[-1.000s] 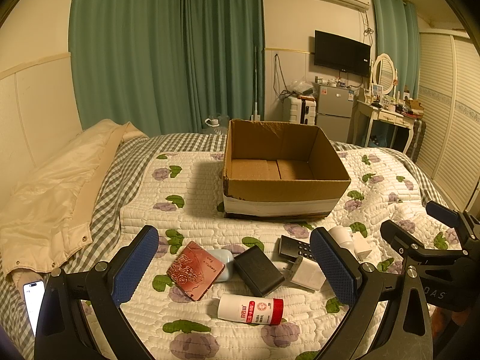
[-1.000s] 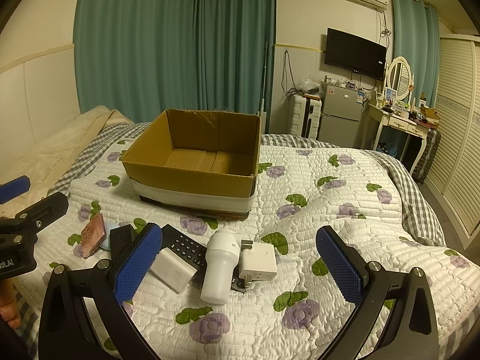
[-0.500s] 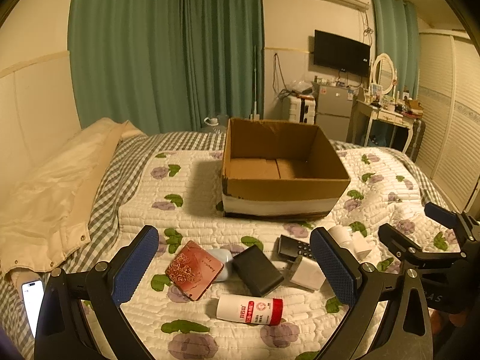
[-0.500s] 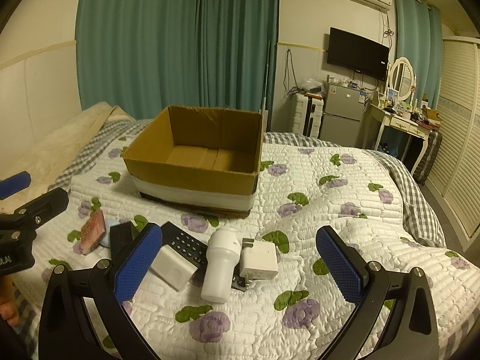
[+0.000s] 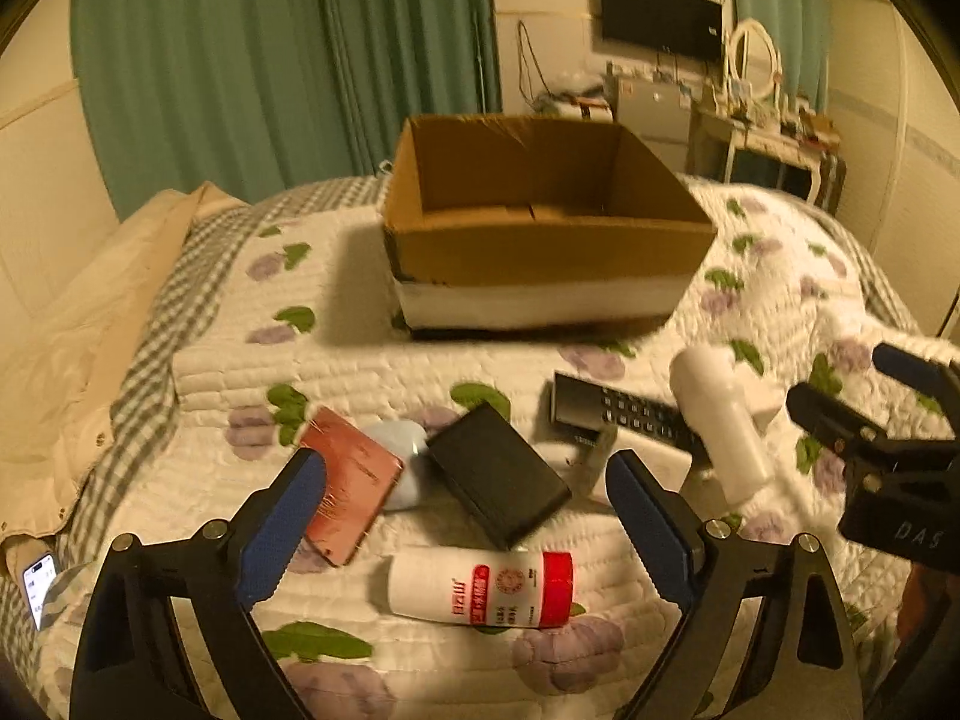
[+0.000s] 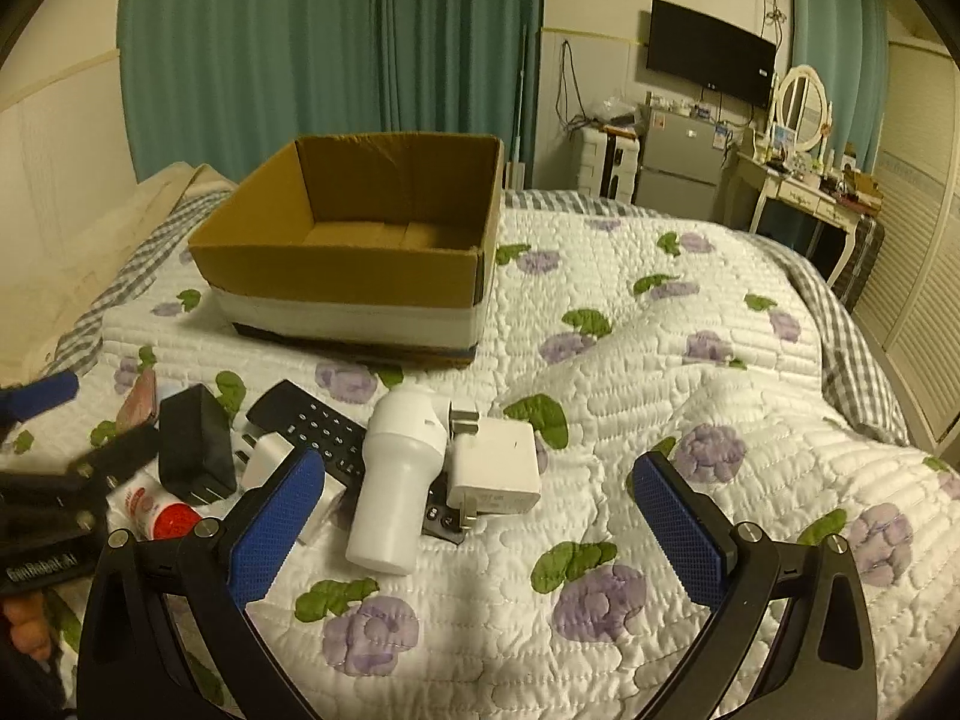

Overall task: Organize rigid objects
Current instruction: 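Grasp the red-capped white bottle with the right tool while the left tool moves toward the black case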

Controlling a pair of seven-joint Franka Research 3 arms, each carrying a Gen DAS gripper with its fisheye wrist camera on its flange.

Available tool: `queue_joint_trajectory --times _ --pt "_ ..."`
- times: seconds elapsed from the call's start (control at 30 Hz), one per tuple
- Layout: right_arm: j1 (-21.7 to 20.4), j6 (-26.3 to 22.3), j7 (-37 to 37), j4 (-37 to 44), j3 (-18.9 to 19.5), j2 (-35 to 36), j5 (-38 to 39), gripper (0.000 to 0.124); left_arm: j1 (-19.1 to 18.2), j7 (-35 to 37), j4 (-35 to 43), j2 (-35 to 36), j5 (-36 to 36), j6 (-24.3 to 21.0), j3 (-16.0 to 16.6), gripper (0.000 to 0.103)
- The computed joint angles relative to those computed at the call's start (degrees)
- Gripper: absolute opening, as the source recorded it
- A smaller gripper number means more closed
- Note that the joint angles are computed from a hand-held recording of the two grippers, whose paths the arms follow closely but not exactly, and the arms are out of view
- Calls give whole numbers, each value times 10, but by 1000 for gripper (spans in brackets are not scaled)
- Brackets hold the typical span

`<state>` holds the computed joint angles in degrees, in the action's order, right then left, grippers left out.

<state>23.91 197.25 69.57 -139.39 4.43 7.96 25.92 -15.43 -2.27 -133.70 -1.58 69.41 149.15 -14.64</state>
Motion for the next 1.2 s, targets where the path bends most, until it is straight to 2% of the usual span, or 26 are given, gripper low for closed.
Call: queue_joint_trajectory --times 0.03,0.1,0.13,0.27,0.33,0.57,0.67,0.83,1.0,1.13,1.2 --pt "-11 -5 11 1 7 2 -12 103 0 8 2 4 -6 -2 0 90" --pt "-38 -13 40 2 25 6 -43 103 -1 31 5 13 -29 -2 2 73" --pt "-41 -18 46 3 26 6 -50 103 1 44 2 16 -50 5 5 72" --pt "-68 -21 83 -1 46 5 -99 103 3 70 -17 12 -82 35 9 74" --pt "-70 -19 92 -4 46 3 -113 103 3 78 -26 9 -97 40 8 75" --pt "-51 -19 95 -9 31 -2 -121 103 26 74 -49 15 -124 131 23 76" --pt "-48 -20 94 -8 30 -1 -122 103 30 96 -44 28 -148 149 26 76" --pt "-57 -28 102 -6 38 2 -134 103 25 138 -36 39 -188 144 29 77" --pt "-55 -31 105 -6 34 0 -131 103 28 208 -62 26 -239 198 28 77" --pt "-55 -36 106 -4 32 0 -127 103 26 252 -53 39 -280 193 26 78" --pt "-49 -38 101 -4 28 0 -123 103 33 322 -47 57 -363 200 20 83"
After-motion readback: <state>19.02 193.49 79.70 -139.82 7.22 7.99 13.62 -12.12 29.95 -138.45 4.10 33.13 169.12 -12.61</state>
